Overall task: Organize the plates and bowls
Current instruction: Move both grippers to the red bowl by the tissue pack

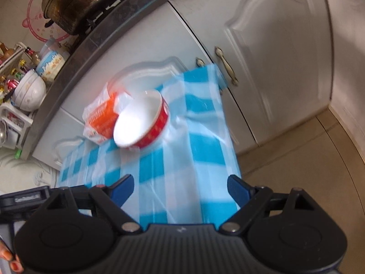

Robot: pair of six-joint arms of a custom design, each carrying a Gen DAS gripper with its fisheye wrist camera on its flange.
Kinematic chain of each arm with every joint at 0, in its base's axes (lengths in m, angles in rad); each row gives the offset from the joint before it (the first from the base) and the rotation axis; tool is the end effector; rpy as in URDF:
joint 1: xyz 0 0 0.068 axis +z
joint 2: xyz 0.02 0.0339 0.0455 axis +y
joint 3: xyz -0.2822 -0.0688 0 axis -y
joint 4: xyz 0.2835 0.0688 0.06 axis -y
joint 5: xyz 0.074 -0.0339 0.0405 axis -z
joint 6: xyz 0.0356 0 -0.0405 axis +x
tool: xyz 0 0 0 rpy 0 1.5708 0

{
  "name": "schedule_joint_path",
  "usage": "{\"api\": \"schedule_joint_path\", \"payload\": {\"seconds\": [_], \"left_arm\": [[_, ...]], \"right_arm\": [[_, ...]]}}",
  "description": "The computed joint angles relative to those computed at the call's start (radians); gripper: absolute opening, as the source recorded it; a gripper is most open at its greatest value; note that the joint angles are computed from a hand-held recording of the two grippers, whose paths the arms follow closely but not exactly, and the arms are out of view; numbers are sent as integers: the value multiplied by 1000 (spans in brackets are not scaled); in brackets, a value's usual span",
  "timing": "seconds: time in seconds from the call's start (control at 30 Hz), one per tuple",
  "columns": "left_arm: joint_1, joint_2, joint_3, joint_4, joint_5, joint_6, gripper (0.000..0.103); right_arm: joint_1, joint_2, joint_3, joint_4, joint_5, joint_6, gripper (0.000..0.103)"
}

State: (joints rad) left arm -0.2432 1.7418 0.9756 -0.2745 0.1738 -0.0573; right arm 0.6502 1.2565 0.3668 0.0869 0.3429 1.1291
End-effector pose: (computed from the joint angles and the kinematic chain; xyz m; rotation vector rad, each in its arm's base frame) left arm 0.3567 -0.0948 0.1441 0.3053 2.6067 -0.3326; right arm 0.1924 0.1313 0.1221 0.7202 2.2539 0.4836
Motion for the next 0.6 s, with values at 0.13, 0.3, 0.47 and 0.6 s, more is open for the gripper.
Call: {"api": "schedule_joint_path", "payload": {"seconds": [0.13, 0.3, 0.47, 0.6], "left_arm": [[-37, 86, 53, 91, -35, -58, 97], [-73, 195, 142, 151, -86, -106, 80], [-93, 275, 216, 170, -109, -130, 65], [-107, 329, 268, 160, -128, -138, 54]], "right_arm": [[-93, 101, 44, 102, -51, -103, 88], [-180, 236, 98, 223, -105, -186, 84], [-241, 339, 132, 337, -168, -184, 76], [-267, 397, 151, 402, -204, -177, 63]]}}
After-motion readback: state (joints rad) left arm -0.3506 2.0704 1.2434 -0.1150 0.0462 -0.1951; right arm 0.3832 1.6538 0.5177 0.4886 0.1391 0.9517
